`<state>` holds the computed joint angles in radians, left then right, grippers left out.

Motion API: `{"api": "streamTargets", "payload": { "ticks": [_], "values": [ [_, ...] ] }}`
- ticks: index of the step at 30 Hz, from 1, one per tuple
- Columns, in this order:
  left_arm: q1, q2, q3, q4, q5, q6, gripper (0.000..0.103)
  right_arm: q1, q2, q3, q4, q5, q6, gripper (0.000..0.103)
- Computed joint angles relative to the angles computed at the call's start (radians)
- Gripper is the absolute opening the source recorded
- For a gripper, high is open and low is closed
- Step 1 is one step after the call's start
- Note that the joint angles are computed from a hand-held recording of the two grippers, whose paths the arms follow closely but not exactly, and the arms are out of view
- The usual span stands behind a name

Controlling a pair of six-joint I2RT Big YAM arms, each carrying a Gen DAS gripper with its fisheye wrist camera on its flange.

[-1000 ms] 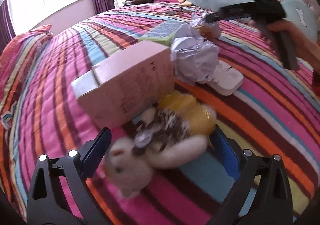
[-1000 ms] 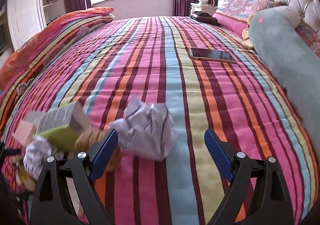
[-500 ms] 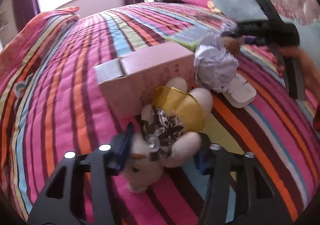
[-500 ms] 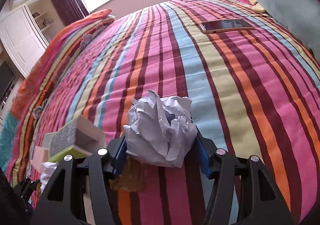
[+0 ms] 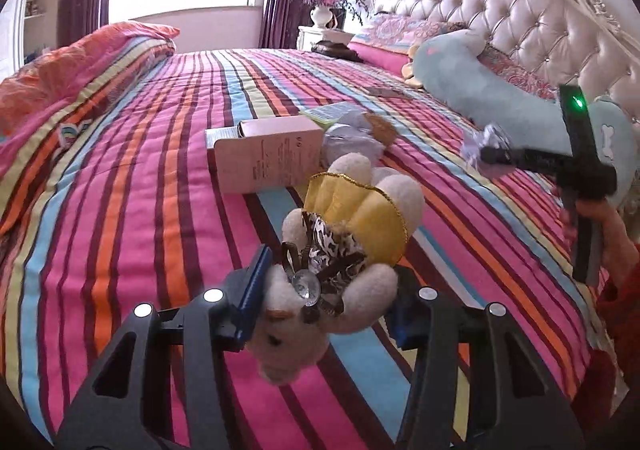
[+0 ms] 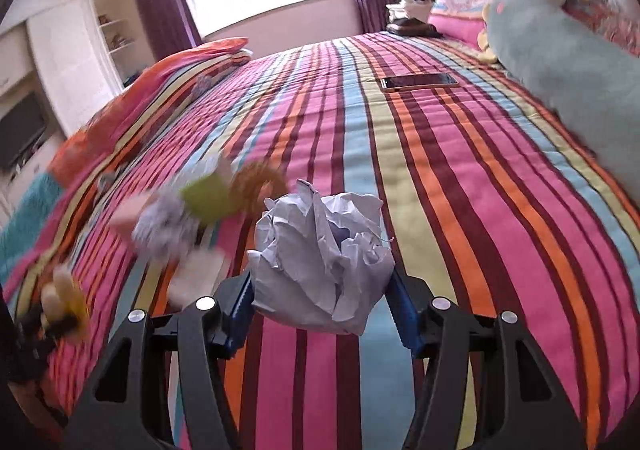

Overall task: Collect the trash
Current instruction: 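Drop the crumpled paper and plush bear into the wastebasket from both grippers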

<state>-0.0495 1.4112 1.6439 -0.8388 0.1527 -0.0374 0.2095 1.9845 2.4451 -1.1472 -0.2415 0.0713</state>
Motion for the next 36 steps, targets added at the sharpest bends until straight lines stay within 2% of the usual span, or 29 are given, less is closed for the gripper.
{"api": "streamTargets", "payload": {
  "ticks": [4, 6, 8, 13, 18, 19, 21, 24, 25, 29, 30, 33, 36],
  "values": [
    [-0.037, -0.148, -0.135, 0.026, -0.022, -0.031, 0.05, 0.002, -0.265, -0.4, 0.164, -0.05, -0.046, 0.056],
    [-0.059, -0.213, -0.194, 0.022, -0.031, -0.06, 0.05, 0.013, -0.403, -0.582, 0.224, -0.069, -0.076, 0.056],
    [-0.095, -0.291, -0.257, 0.002, -0.045, -0.087, 0.05, 0.028, -0.517, -0.721, 0.251, -0.089, -0.096, 0.056],
    [-0.228, -0.485, -0.409, -0.042, -0.135, -0.147, 0.05, 0.076, -0.758, -0.98, 0.263, -0.113, -0.14, 0.056],
    [-0.421, -0.653, -0.54, -0.129, -0.29, -0.261, 0.05, 0.137, -0.953, -1.184, 0.225, -0.089, -0.133, 0.056],
    [-0.491, -0.685, -0.571, -0.165, -0.343, -0.297, 0.05, 0.146, -0.975, -1.209, 0.214, -0.084, -0.131, 0.056],
    [-0.59, -0.72, -0.62, -0.222, -0.401, -0.373, 0.05, 0.169, -1.022, -1.27, 0.186, -0.071, -0.12, 0.056],
    [-0.69, -0.73, -0.7, -0.295, -0.438, -0.485, 0.05, 0.188, -1.067, -1.357, 0.147, -0.063, -0.077, 0.056],
    [-0.701, -0.724, -0.719, -0.307, -0.434, -0.505, 0.05, 0.194, -1.074, -1.382, 0.137, -0.056, -0.065, 0.056],
    [-0.685, -0.661, -0.819, -0.309, -0.318, -0.583, 0.05, 0.22, -1.06, -1.456, 0.104, -0.02, -0.032, 0.056],
    [-0.674, -0.625, -0.837, -0.306, -0.273, -0.585, 0.05, 0.233, -1.039, -1.471, 0.096, 0.005, -0.021, 0.056],
    [-0.664, -0.531, -0.858, -0.303, -0.185, -0.566, 0.05, 0.254, -0.966, -1.509, 0.095, 0.004, 0.007, 0.056],
    [-0.665, -0.482, -0.856, -0.305, -0.161, -0.534, 0.05, 0.263, -0.883, -1.507, 0.079, -0.017, 0.015, 0.056]
  ]
}}
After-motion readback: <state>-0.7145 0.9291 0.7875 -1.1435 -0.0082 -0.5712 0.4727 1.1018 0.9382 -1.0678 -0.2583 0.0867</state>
